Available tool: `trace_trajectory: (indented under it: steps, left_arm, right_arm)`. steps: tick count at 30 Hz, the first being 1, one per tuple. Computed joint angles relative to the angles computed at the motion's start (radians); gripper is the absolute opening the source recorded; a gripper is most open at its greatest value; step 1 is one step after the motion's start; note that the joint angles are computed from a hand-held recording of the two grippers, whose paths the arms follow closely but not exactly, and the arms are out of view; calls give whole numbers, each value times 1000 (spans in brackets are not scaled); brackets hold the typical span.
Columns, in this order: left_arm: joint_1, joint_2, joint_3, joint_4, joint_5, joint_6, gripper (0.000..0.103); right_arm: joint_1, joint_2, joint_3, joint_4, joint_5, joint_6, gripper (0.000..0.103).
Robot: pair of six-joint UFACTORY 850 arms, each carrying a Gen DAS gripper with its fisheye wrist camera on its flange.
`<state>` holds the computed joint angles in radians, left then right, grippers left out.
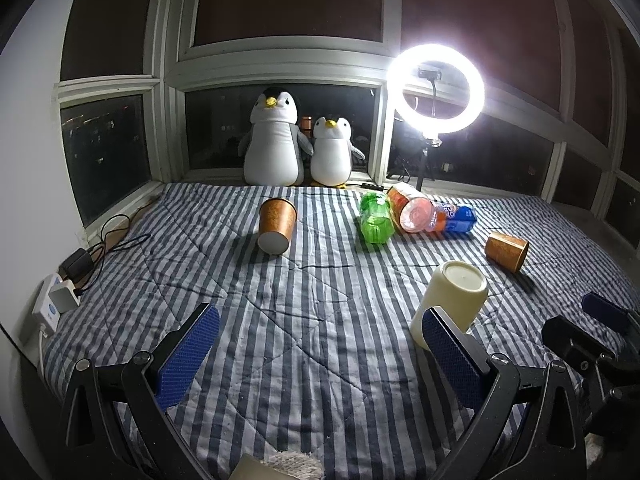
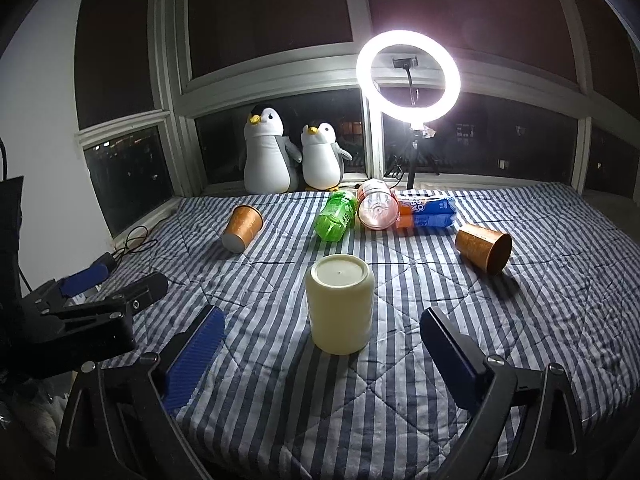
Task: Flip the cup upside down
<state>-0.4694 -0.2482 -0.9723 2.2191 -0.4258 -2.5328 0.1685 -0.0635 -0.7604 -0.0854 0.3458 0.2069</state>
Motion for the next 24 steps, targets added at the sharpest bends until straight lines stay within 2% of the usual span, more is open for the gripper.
trace_trajectory:
  steps: [9, 13, 24]
  left_arm:
    - [-21, 36, 34, -1, -97, -2, 103]
    - [-22, 48, 43, 8, -116, -16, 103]
    - [-19, 53, 43, 9, -107, -18, 103]
  right_arm:
    - [18, 29, 32, 201, 74, -181, 102]
    - [23, 29, 28, 188, 73, -176, 102]
    - [21, 23, 26, 169, 75, -150, 102]
